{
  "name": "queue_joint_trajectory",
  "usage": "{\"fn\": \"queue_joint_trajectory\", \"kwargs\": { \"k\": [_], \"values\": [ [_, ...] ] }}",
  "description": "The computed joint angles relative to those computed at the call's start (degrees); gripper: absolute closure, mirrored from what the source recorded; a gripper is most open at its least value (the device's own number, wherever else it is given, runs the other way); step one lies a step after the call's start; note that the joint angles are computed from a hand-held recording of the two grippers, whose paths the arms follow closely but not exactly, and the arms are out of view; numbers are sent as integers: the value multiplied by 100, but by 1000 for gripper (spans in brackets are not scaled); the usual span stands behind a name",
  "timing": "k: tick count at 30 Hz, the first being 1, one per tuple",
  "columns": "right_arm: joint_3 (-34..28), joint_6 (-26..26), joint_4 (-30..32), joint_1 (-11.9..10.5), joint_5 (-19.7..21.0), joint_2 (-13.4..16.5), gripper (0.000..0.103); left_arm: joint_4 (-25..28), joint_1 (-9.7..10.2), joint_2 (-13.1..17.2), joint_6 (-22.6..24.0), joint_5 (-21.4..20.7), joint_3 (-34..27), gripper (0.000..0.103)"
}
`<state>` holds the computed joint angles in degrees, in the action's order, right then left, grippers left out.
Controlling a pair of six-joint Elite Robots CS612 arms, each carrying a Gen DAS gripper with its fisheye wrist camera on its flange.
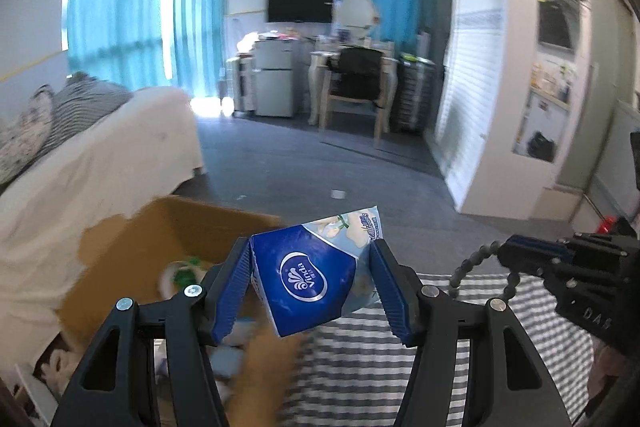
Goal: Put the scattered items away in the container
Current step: 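Carry the tissue pack and bead bracelet toward the cardboard box with both tools, then open the right tool to drop the bracelet while the left tool drops the tissue pack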
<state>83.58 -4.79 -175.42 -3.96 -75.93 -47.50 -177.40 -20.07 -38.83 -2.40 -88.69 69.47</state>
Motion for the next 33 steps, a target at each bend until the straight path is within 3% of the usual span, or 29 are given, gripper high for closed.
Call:
{"fn": "queue_joint_trajectory", "kwargs": {
  "k": [12, 19, 25, 33],
  "values": [
    [-1249, -527, 655, 462, 565, 598, 92, 97, 438, -61, -450, 683, 173, 42],
    [-2023, -897, 1280, 675, 826, 1036, 92, 292, 543, -21, -706, 991, 92, 42],
    [-2392, -1020, 1683, 712, 883, 1301, 92, 480, 566, 31, -823, 1126, -7, 42],
    [-2693, -710, 1770, 665, 711, 1537, 89, 660, 577, 134, -855, 1098, -162, 42]
  ]
}}
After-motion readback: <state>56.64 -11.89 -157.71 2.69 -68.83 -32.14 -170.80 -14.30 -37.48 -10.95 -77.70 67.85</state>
